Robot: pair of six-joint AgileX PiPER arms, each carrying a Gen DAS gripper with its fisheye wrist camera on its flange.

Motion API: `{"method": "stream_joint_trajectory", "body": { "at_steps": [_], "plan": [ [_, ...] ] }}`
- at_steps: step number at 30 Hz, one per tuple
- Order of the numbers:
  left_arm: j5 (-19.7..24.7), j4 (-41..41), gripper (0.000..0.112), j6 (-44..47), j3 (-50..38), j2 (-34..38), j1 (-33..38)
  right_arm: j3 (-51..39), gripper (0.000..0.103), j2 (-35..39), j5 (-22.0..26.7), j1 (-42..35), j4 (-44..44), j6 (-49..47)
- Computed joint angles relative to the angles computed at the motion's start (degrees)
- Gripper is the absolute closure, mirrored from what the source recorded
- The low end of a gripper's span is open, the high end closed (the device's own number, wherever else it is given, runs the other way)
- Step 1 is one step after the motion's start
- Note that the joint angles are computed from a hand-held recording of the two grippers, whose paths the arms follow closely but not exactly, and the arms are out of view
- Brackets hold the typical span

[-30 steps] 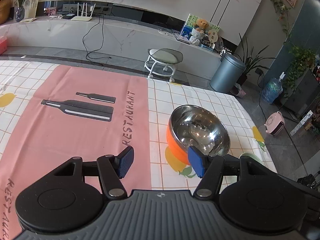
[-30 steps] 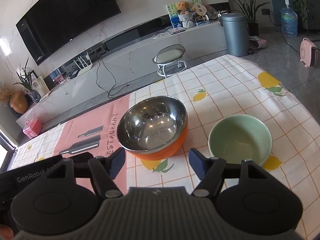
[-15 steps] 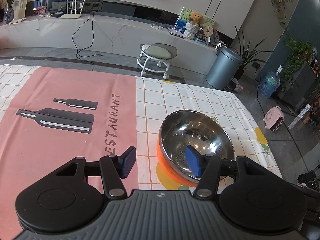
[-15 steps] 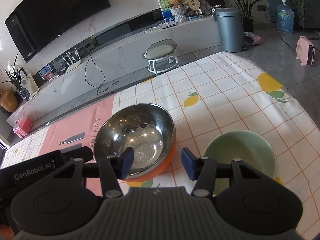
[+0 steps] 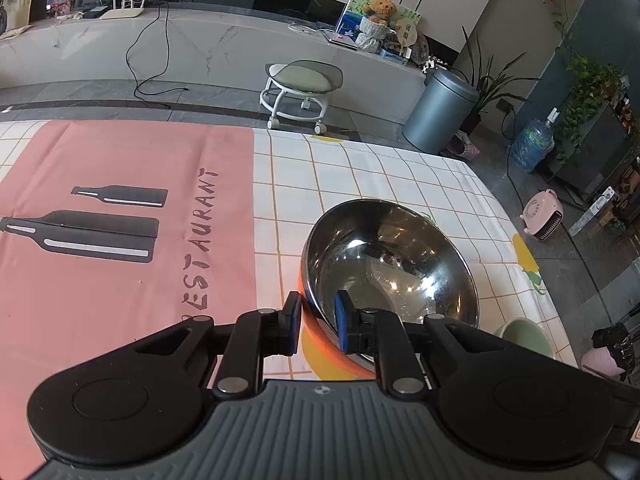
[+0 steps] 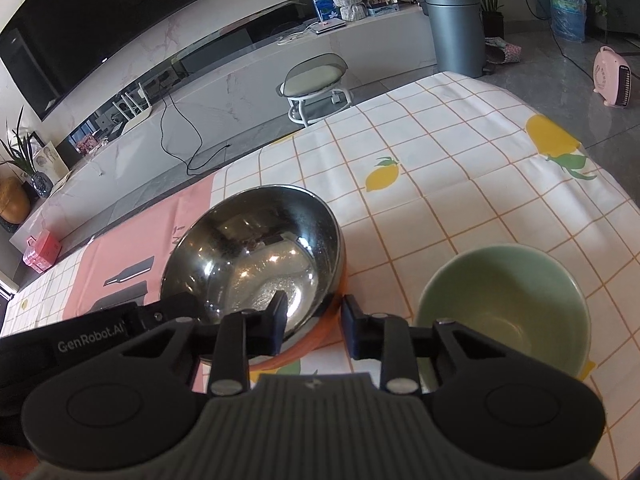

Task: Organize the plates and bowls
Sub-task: 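Carry the orange bowl with the left gripper and lower it into the blue bowl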

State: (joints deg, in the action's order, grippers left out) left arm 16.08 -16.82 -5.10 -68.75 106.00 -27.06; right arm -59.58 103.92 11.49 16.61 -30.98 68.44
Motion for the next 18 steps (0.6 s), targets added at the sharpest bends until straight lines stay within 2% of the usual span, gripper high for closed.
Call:
{"method": "stream_joint_trajectory", "body": {
  "at_steps": [3,8,14,18],
  "plan": [
    [0.8,2.0,0.093,-2.2,0.8,-1.3,-0.2,0.3,0.080,-0.7,0.8,0.2,0.3,1.6],
    [1.2,3.6,0.093,-5.0,4.8,-6.4,0.0,3.3,0.082,-4.3,0.9,2.4,-8.7,11.3],
    [1.0,7.2,0.093,-10.9,11.7,-15.5,-0.4,8.5,0.083,-10.9,1.3,5.6,-8.9,15.3],
    [1.4,14.1,0.093,-18.6,16.0,-22.4,-1.7,11.7,0.083,-16.4,3.2,9.0,-8.2,17.3]
  ]
}}
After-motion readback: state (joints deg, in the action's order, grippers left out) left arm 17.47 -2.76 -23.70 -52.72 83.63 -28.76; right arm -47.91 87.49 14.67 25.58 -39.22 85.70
